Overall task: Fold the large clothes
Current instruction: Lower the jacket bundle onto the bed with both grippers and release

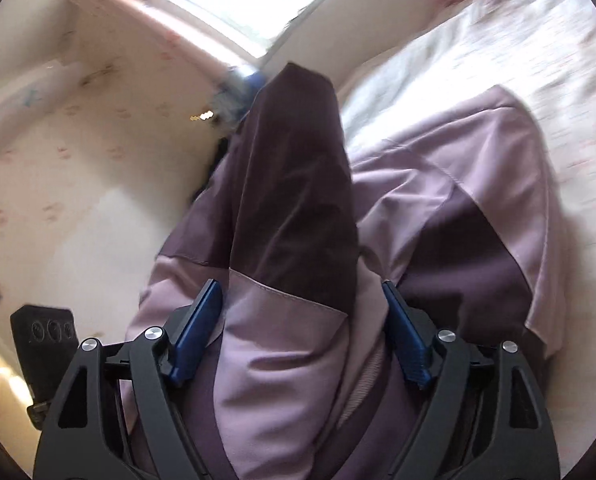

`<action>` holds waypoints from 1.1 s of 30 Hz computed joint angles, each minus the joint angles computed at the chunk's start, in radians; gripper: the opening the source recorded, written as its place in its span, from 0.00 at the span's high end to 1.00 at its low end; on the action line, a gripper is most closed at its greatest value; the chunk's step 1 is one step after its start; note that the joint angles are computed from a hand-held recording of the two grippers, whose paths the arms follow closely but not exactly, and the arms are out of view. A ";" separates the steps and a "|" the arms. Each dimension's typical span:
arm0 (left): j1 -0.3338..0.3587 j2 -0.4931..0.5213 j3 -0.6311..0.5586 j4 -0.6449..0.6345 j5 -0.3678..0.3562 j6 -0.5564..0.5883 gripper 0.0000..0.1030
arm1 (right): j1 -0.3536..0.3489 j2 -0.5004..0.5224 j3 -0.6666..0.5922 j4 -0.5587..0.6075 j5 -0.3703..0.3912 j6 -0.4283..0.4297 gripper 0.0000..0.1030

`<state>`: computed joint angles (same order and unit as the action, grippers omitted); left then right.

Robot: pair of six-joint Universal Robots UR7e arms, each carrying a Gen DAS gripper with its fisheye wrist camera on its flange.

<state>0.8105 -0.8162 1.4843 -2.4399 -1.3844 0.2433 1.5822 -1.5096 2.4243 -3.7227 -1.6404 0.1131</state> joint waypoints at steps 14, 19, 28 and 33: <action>0.109 0.002 -0.135 0.139 -0.045 0.019 0.12 | 0.234 0.025 -0.204 0.706 -0.534 -0.141 0.22; 0.072 0.083 -0.118 0.074 0.123 0.094 0.11 | 0.301 0.019 -0.308 0.776 -0.599 -0.129 0.20; 0.072 0.081 -0.097 0.019 0.125 0.126 0.12 | 0.190 0.266 -0.572 0.833 -0.743 -0.102 0.06; 0.054 0.078 -0.056 -0.036 0.144 0.179 0.10 | 0.139 0.222 -0.431 0.613 -0.684 -0.051 0.06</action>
